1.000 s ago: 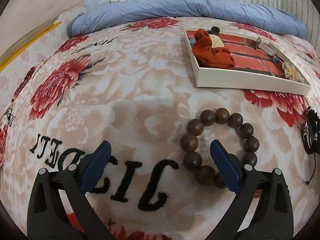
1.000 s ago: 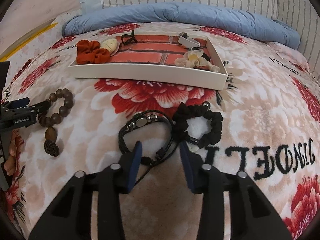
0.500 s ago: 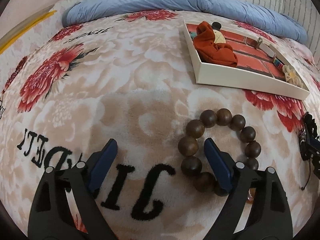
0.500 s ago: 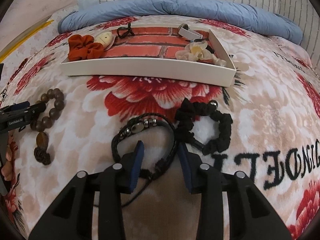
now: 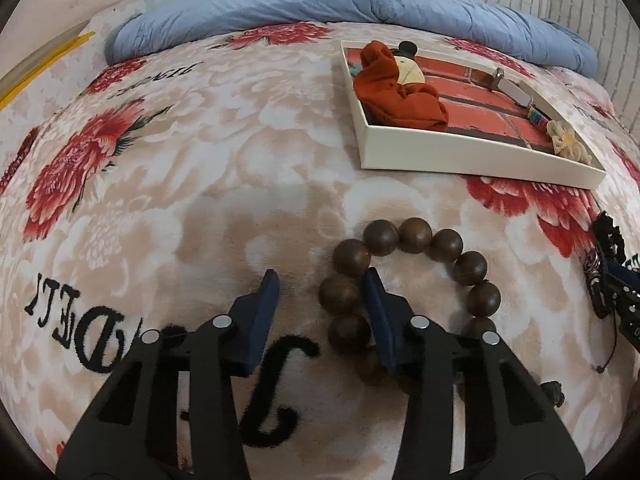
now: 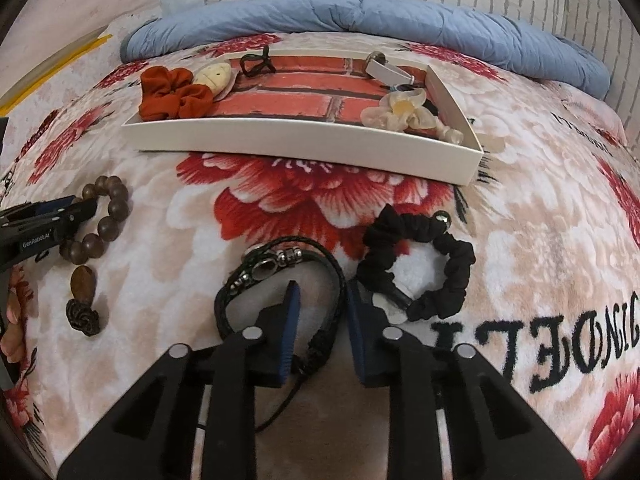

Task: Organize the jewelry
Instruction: 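Grasp the wooden bead bracelet with the left tool while the right tool grasps the black braided bracelet, then carry both bracelets into the tray and open both tools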

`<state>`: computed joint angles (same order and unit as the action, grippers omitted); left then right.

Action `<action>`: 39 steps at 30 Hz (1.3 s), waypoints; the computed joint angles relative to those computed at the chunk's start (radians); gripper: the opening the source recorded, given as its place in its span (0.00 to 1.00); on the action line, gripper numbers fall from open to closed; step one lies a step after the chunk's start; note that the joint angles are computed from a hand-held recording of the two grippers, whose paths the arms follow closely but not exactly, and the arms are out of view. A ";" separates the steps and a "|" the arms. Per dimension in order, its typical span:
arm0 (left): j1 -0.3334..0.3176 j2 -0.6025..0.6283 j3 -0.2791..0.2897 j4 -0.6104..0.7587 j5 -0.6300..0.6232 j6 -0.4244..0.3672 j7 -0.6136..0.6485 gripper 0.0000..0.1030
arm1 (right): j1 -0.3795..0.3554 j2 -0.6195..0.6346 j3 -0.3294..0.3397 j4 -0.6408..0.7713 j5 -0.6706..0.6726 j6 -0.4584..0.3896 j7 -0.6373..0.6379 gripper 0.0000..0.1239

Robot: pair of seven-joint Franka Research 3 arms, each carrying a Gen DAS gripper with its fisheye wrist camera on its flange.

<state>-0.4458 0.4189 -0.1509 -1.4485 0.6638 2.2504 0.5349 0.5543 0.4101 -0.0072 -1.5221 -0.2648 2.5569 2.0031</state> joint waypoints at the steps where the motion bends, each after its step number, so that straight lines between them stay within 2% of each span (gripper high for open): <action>1: -0.001 0.001 0.000 0.002 0.001 -0.001 0.002 0.39 | 0.001 -0.001 0.000 -0.001 -0.002 0.000 -0.001 0.17; 7: 0.005 -0.004 -0.003 -0.008 -0.015 0.022 -0.003 0.32 | 0.000 0.001 0.002 0.001 0.002 0.006 -0.012 0.10; 12: 0.005 -0.008 0.000 -0.013 -0.013 0.027 -0.019 0.21 | 0.002 -0.005 -0.001 -0.009 -0.003 0.029 -0.010 0.06; 20: -0.008 -0.010 0.004 -0.008 0.017 0.013 -0.039 0.20 | 0.019 -0.030 -0.022 -0.043 -0.052 0.092 0.031 0.05; 32: -0.038 -0.074 0.003 -0.049 0.172 0.066 -0.135 0.18 | 0.054 -0.074 -0.072 -0.096 -0.225 0.233 0.150 0.05; 39: -0.041 -0.081 -0.006 -0.041 0.209 0.094 -0.140 0.18 | 0.031 -0.083 -0.049 -0.107 -0.204 0.251 0.131 0.05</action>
<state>-0.4865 0.3376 -0.1565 -1.4892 0.8729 2.3444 0.3947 0.5849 0.3273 -0.0567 -1.6291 -0.4685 2.8079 2.1342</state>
